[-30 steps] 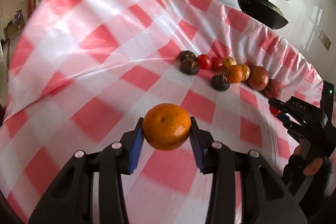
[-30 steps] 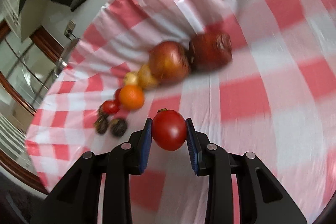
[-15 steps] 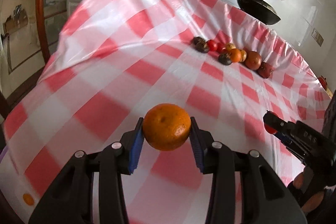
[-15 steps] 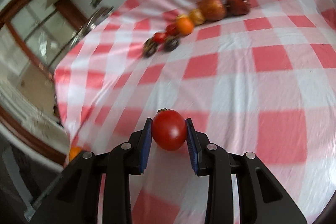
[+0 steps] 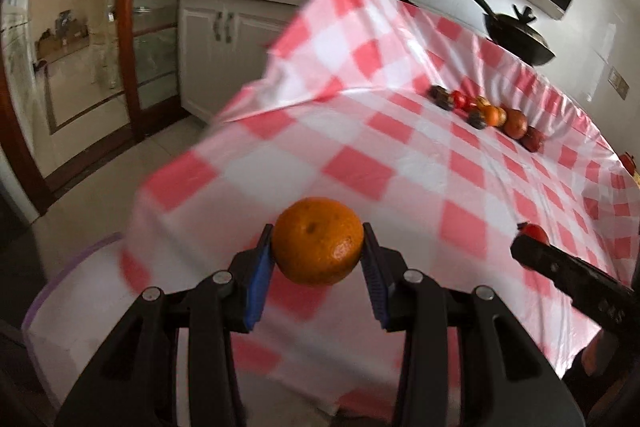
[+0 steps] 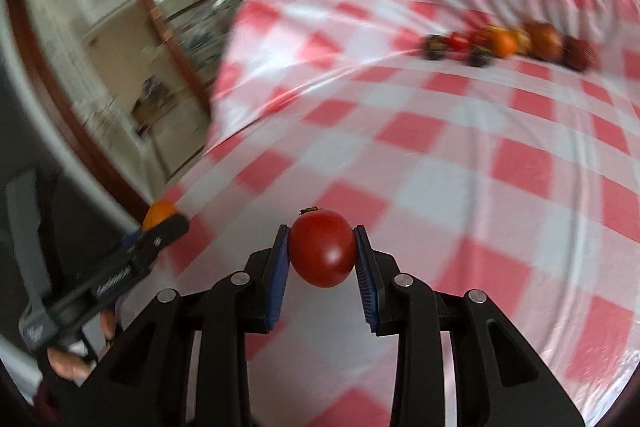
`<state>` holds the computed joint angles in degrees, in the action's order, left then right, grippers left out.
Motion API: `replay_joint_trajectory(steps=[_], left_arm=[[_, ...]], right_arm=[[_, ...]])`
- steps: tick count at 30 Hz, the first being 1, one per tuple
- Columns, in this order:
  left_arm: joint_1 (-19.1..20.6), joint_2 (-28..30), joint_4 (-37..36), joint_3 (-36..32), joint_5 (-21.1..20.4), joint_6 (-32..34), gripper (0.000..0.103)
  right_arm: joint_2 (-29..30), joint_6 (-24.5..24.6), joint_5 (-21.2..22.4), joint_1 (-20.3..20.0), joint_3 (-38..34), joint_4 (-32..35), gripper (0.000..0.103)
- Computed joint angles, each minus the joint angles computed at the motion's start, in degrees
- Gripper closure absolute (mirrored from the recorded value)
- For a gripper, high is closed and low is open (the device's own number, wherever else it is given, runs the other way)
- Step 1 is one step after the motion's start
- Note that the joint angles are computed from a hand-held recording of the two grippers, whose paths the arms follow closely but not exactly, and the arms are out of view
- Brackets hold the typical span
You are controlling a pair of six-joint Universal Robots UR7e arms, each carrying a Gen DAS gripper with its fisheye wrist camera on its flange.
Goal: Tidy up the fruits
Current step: 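Carry the tomato and tangerine to the white box and release both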
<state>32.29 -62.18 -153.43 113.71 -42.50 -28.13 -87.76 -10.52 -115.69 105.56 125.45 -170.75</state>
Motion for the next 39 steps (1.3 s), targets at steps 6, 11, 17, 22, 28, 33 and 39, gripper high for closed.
replay_joint_trajectory(steps=[6, 11, 17, 22, 28, 33, 39], left_arm=[[1.1, -8.2, 5.6, 6.2, 3.6, -6.0, 0.061], [2.6, -14.6, 12.8, 10.3, 4.4, -13.7, 0.061], [5.5, -18.1, 25.5, 12.0, 5.4, -22.2, 0.061], [10.1, -17.2, 35.3, 9.6, 3.6, -27.3, 0.061], [14.6, -16.2, 40.2, 7.8, 2.2, -30.9, 0.061], [17.7, -16.2, 42.1, 7.9, 0.8, -33.5, 0.061], [18.1, -17.1, 42.0, 8.1, 0.2, -35.2, 0.061]], right_arm=[[4.7, -4.3, 1.5, 5.9, 0.6, 1.5, 0.071], [9.0, -9.3, 3.7, 9.8, 1.2, 4.5, 0.071], [16.8, -14.7, 0.9, 13.2, 1.3, 10.2, 0.071], [23.6, -17.3, -3.1, 14.4, -0.1, 13.8, 0.071], [29.0, -15.2, -4.9, 13.5, -2.7, 18.0, 0.071], [31.5, -14.6, -6.0, 12.8, -4.1, 19.8, 0.071], [32.0, -14.7, -7.0, 12.0, -4.2, 20.4, 0.070]])
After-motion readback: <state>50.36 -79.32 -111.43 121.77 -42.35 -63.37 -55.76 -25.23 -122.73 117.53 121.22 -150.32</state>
